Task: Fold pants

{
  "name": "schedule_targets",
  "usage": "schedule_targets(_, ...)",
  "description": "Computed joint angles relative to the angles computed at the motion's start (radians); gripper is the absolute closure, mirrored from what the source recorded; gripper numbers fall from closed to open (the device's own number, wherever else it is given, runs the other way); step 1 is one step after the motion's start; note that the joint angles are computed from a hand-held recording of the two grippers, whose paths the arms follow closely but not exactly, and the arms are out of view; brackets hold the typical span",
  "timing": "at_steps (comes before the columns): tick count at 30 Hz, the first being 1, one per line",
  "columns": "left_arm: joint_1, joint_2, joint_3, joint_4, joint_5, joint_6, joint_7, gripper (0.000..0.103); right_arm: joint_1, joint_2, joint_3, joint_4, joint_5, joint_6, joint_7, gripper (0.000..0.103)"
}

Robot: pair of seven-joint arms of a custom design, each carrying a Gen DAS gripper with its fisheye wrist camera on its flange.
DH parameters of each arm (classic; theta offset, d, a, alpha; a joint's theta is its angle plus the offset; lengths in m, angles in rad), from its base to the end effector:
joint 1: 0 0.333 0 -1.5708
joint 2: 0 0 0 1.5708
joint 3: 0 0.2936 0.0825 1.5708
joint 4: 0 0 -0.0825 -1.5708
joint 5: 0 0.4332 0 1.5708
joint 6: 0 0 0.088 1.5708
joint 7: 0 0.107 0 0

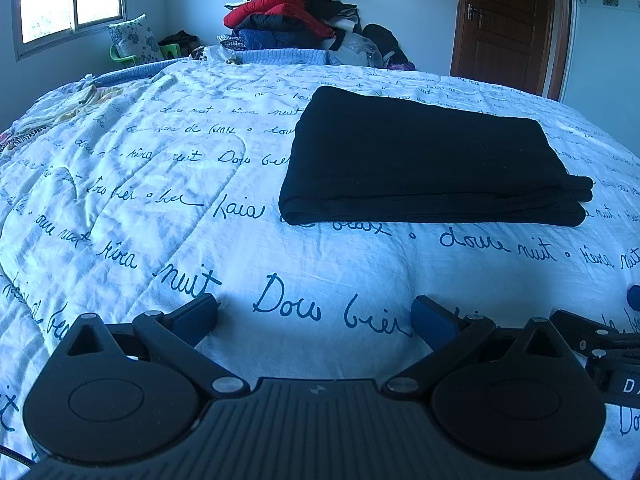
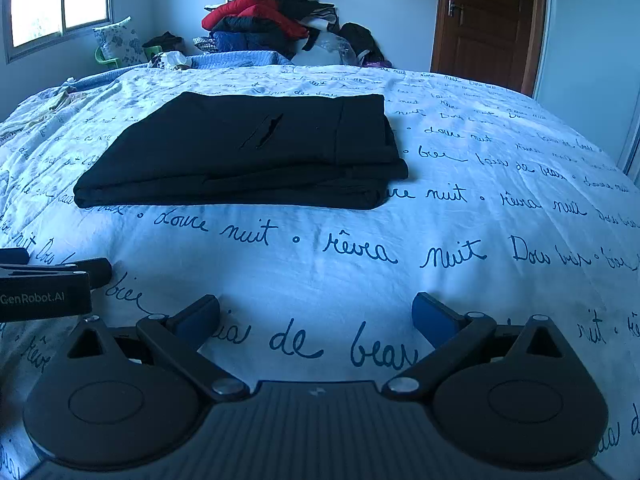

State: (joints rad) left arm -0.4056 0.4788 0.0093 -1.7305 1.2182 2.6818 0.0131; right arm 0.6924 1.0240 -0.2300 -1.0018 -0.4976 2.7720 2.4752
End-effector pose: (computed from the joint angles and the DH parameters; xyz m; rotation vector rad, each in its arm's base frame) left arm 0.6529 -0.3057 0.2918 -1.8097 1.5534 -0.6761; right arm 0.7130 0.4714 0.2824 -1.7947 1.5510 -0.7092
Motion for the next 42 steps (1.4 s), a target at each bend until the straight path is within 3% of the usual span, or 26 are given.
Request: schedule_targets(42,0.004,-0.007,0.003,-0.011,-0.006,0.026,-0.006,0.000,0.002,0.003,-0.001,0.005,-0.003,-0.007,-0.002,0.000)
